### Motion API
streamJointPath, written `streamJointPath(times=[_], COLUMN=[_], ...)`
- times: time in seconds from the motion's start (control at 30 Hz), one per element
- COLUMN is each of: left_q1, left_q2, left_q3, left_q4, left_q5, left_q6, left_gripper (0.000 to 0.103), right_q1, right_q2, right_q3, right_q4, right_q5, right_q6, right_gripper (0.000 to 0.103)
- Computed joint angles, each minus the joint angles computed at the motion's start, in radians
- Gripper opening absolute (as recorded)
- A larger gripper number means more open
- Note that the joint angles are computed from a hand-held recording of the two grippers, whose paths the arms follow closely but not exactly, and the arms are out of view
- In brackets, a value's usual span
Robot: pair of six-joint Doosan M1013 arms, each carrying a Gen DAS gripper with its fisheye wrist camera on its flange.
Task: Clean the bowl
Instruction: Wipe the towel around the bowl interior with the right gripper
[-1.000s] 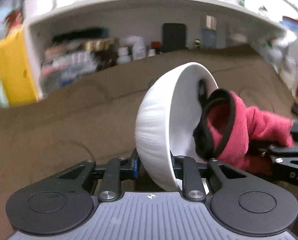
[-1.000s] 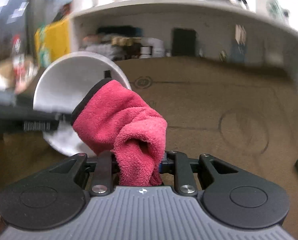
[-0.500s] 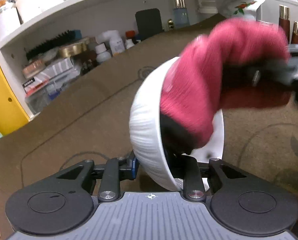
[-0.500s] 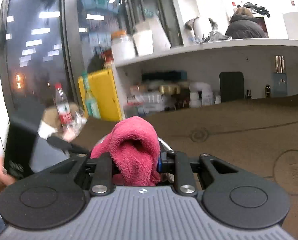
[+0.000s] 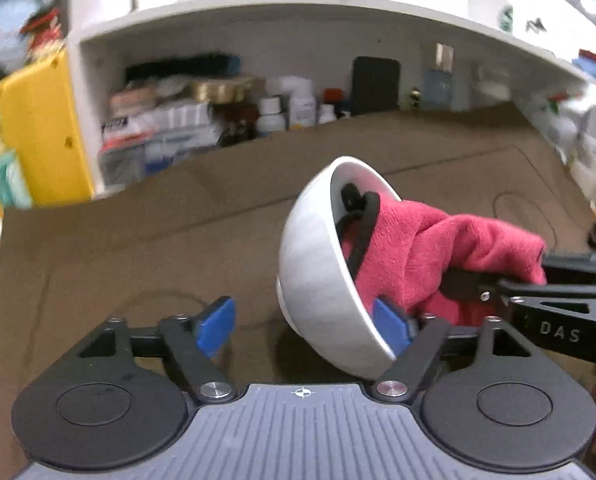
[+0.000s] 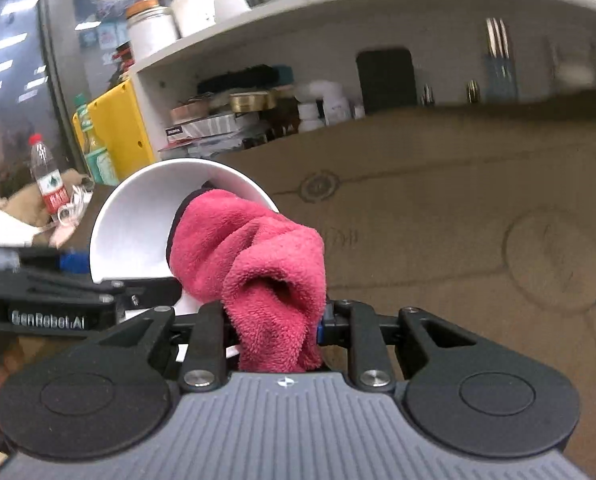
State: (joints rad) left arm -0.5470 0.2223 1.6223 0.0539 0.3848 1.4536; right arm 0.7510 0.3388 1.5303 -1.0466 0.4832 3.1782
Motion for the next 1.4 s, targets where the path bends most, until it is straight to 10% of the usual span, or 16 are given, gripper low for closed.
streamJointPath(times=[0.07, 0.2, 0.33, 0.57, 0.8, 1.03, 1.17, 1.3, 1.4], left_q1=[-0.008, -0.023, 0.016, 0.059, 0.062, 0.057, 0.045, 0.012, 0.009], left_q2=[0.009, 0.023, 0.028, 0.044, 0.054, 0.064, 0.066, 0.046, 0.034], left_q3=[0.001, 0.009, -0.012, -0.087, -0.105, -0.126, -0.138, -0.095, -0.056], left_q4=[0.024, 0.059, -0.168, -0.323, -0.336, -0.303, -0.254, -0.082, -0.056], left_q5=[-0.003, -0.026, -0.007, 0.177, 0.213, 0.214, 0.202, 0.092, 0.054], left_q6=[-0.046, -0.075, 0.167, 0.546, 0.588, 0.593, 0.562, 0.31, 0.121], left_gripper=[0.078, 0.042, 0.024, 0.025, 0.026, 0.026, 0.037, 0.084, 0.089], right_q1=[-0.012, -0.014, 0.027, 0.08, 0.058, 0.057, 0.037, 0.024, 0.003], right_q2=[-0.012, -0.021, -0.027, 0.007, 0.019, 0.01, 0.001, 0.0, -0.017], right_q3=[0.027, 0.049, 0.035, -0.051, -0.062, -0.049, -0.022, -0.008, 0.027], right_q4=[-0.008, -0.032, -0.038, -0.097, -0.476, -0.122, 0.001, 0.016, 0.02], right_q5=[-0.037, -0.051, 0.063, 0.217, -0.038, 0.121, 0.114, 0.085, 0.011], right_q6=[0.05, 0.086, -0.042, -0.188, 0.153, -0.09, -0.148, -0.109, -0.036], right_gripper=[0.024, 0.025, 0.025, 0.025, 0.025, 0.025, 0.026, 0.026, 0.026])
